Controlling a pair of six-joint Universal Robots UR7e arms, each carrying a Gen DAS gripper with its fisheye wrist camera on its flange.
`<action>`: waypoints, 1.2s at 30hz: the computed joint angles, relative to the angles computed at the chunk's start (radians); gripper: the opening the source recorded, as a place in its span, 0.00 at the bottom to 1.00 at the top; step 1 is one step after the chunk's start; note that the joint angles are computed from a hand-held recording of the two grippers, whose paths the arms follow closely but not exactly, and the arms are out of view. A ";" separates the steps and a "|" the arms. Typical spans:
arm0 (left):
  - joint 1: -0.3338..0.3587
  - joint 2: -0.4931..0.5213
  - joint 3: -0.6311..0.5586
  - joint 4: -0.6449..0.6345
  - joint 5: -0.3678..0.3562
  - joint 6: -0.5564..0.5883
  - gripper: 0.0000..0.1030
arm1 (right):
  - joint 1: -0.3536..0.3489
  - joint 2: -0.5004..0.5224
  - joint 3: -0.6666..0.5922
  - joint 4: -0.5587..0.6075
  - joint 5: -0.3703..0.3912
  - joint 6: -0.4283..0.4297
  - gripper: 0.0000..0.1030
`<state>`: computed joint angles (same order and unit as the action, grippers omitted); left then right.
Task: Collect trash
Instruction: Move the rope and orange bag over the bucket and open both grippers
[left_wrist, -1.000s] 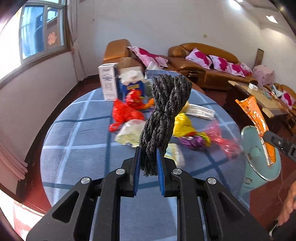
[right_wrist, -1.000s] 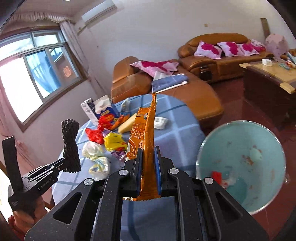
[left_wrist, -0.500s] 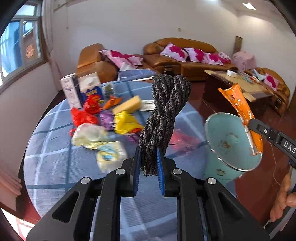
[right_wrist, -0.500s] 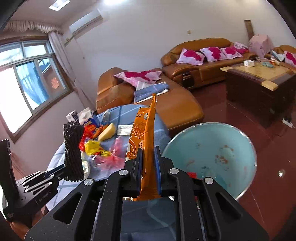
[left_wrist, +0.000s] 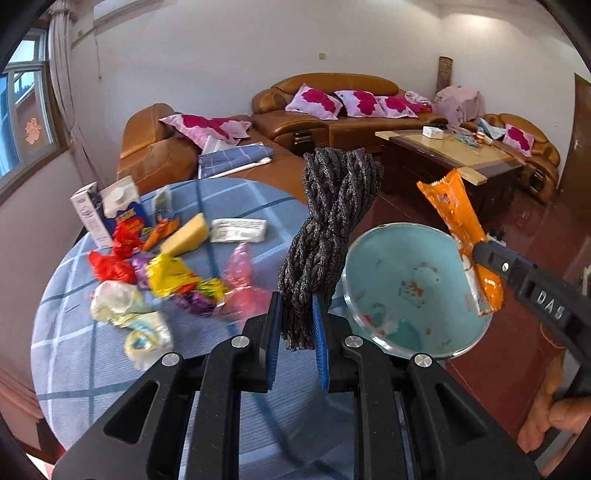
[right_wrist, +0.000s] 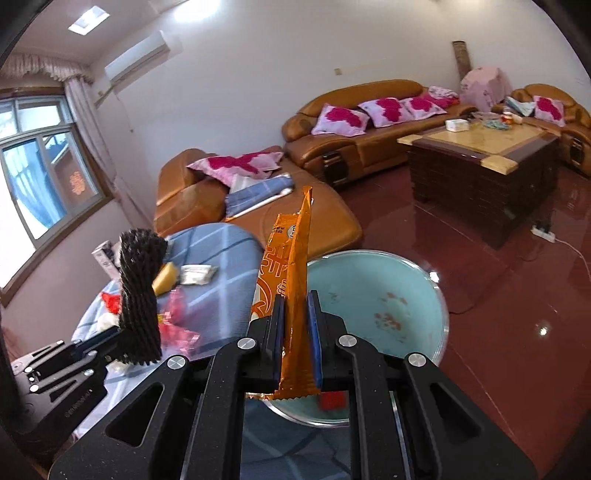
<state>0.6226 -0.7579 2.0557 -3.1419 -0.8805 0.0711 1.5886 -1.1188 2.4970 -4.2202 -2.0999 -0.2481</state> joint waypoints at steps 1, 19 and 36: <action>-0.003 0.006 -0.006 0.006 -0.003 -0.004 0.16 | -0.008 0.000 0.002 -0.007 -0.006 0.000 0.13; -0.024 0.185 -0.150 0.125 -0.033 -0.037 0.16 | -0.141 0.012 -0.003 -0.012 -0.023 0.006 0.13; -0.034 0.190 -0.148 0.106 0.002 -0.067 0.52 | -0.148 0.007 0.011 -0.080 -0.025 0.032 0.33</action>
